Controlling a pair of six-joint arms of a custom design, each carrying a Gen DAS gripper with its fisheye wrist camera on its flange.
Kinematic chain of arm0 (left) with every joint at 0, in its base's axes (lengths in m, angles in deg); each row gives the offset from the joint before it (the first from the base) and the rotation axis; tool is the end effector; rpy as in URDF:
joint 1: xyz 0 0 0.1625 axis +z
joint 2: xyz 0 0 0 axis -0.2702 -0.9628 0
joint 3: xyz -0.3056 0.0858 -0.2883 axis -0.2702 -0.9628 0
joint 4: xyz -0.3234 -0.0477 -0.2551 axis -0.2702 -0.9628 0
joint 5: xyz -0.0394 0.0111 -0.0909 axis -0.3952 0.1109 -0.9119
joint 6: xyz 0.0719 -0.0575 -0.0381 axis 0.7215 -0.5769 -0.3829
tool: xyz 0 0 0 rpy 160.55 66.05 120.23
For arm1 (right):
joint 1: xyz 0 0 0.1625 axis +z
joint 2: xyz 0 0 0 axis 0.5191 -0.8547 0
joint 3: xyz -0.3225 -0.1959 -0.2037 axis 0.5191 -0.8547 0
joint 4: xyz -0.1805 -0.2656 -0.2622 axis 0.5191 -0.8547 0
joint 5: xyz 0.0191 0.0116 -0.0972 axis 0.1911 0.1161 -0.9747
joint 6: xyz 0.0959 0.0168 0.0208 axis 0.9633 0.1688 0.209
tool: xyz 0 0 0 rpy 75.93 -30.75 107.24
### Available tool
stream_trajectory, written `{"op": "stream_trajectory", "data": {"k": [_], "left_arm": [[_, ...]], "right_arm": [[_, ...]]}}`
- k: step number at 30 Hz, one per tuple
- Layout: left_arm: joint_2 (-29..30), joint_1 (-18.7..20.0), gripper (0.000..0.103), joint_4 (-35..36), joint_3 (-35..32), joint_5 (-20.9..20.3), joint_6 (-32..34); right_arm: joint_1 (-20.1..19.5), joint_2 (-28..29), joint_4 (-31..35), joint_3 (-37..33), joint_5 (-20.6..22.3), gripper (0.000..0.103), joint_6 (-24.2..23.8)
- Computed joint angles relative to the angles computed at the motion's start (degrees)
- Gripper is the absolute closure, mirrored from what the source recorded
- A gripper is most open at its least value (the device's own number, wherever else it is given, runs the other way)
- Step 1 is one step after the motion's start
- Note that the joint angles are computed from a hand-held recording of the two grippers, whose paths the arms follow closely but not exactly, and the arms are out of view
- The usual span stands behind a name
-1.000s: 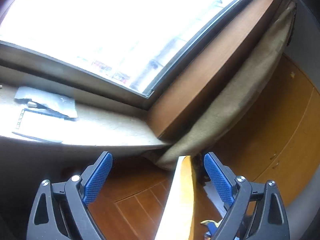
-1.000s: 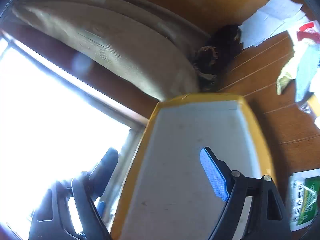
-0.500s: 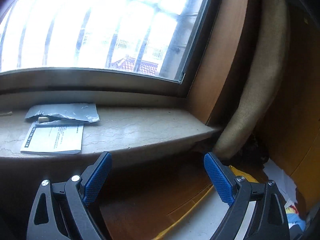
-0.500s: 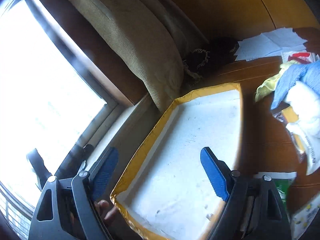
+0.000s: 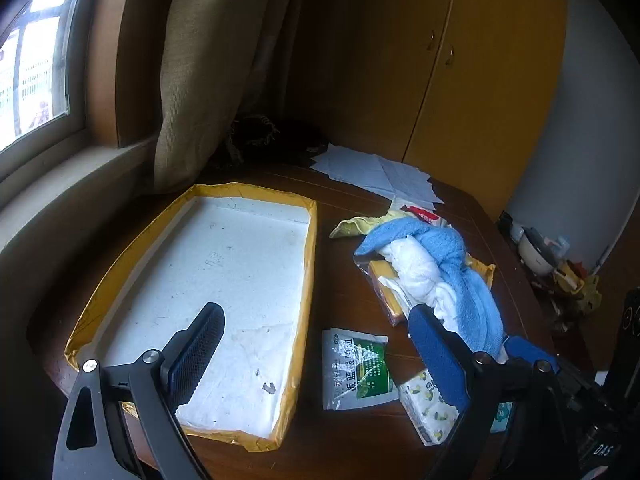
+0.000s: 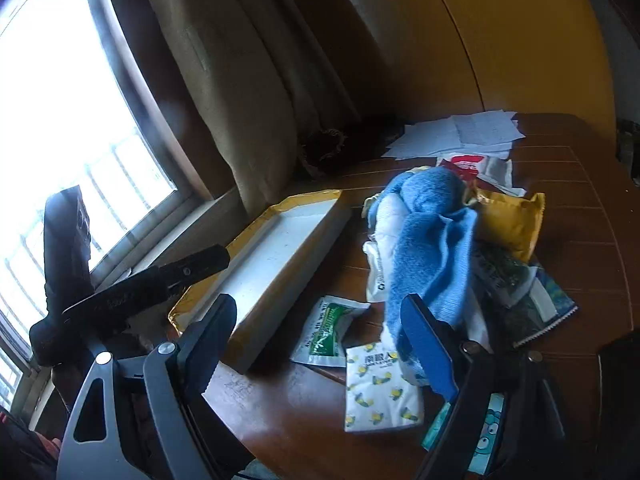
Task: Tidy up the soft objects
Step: 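Grasp the green medicine packet with the left gripper while the right grasps the cartoon tissue pack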
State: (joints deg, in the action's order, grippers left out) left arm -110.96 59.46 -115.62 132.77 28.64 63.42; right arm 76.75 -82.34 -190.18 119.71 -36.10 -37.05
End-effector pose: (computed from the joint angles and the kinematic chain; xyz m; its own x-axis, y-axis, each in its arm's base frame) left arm -0.1845 -0.4668 0.2044 -0.7965 0.1202 -0.5925 0.5196 0.6372 -0.5692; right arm 0.2451 -0.4071 0.1380 -0.9289 -0.2138 0.3022 -0.3696 0.5840 -0.7227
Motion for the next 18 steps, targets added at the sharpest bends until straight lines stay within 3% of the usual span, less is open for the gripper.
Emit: {"op": "stream_trajectory", "data": {"k": [2,3,5,9,13,18], "left_arm": [[-1.02,-1.42,0.008,2.91,2.03,-1.54,-3.15],[-2.37,-1.27,0.008,5.12,2.28,-3.41,-2.87],[-1.93,-1.88,0.008,5.65,2.65,-3.0,-2.74],[-2.61,-2.68,0.008,8.11,3.51,-3.49,-2.6],[-3.13,-2.43,0.008,10.92,2.91,-5.25,-1.47],[-2.29,-2.4,0.008,13.72,1.96,-6.38,-2.12]], "right_arm": [[-1.28,-2.62,1.34,1.16,1.12,0.019,-0.52],[-3.12,-5.14,3.9,1.42,3.76,0.019,-1.75],[-6.1,-8.89,8.82,1.91,7.98,0.019,-3.17],[-5.62,-9.65,9.13,3.45,8.24,0.019,-3.91],[-7.14,-11.62,11.63,5.69,11.52,0.019,-7.79],[-6.06,-11.23,8.1,8.78,5.65,0.019,-8.53]]}}
